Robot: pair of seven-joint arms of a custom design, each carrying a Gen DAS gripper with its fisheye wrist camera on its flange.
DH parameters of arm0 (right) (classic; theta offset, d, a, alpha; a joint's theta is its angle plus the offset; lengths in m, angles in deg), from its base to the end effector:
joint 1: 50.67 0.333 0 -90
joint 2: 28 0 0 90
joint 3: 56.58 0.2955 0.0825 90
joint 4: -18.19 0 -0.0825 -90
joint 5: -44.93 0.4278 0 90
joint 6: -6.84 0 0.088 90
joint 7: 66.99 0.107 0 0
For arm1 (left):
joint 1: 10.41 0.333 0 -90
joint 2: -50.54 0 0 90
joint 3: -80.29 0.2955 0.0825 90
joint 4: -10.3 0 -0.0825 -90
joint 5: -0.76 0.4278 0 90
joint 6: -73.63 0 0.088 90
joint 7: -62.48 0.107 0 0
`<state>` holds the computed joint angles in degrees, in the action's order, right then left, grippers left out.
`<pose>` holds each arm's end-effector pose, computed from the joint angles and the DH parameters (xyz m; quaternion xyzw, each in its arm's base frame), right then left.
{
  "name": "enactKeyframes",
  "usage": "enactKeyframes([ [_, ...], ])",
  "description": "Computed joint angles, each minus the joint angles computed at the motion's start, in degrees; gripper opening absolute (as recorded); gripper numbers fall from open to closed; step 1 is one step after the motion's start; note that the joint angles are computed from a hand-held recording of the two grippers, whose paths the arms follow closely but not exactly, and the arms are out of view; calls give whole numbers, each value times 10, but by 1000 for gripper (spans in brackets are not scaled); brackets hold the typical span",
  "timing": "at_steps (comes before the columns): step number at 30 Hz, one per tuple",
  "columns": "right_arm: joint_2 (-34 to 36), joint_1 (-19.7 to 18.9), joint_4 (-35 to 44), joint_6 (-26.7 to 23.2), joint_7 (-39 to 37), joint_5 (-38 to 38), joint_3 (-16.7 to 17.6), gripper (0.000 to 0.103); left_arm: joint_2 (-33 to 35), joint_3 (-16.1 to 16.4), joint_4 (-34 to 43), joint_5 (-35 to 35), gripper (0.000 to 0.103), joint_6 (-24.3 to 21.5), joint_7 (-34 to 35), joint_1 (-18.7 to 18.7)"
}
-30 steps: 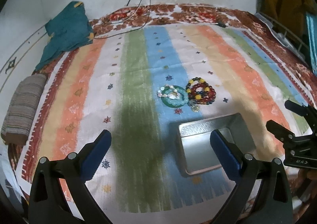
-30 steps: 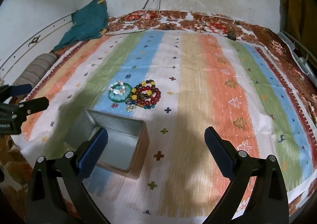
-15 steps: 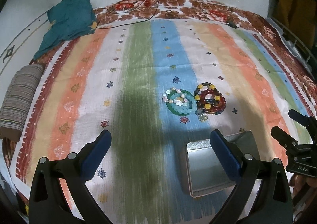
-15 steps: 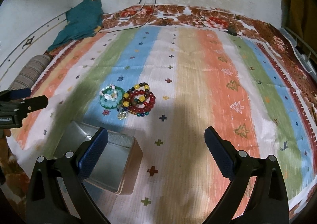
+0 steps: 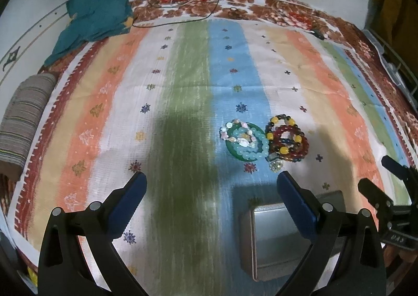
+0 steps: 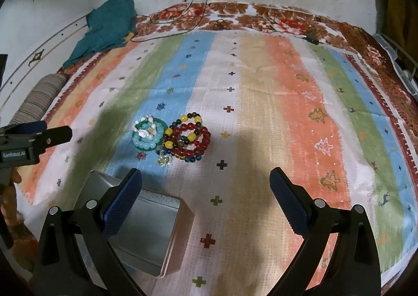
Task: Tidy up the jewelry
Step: 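Close right tool on the yellow-black bead bracelet while left tool grips the pale bead bracelet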
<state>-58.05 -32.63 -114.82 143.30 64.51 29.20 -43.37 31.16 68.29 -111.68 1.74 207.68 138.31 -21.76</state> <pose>0.4180 0.2646 0.5673 -0.6585 0.6787 -0.2158 0.2434 0.4991 -0.2266 0.5766 -0.6182 0.7380 -0.2209 0.1561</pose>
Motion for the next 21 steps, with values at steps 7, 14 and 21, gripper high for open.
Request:
enactKeyframes([
  [7,24,-1,18,-7,0,1,-2,99,23,-4,19,14,97,-4,-9,4],
  [14,48,-2,37,-13,5,2,-9,99,43,-2,35,17,97,-9,-15,5],
  [21,73,-2,52,-9,5,5,-16,99,63,-2,49,15,94,-11,-16,4],
])
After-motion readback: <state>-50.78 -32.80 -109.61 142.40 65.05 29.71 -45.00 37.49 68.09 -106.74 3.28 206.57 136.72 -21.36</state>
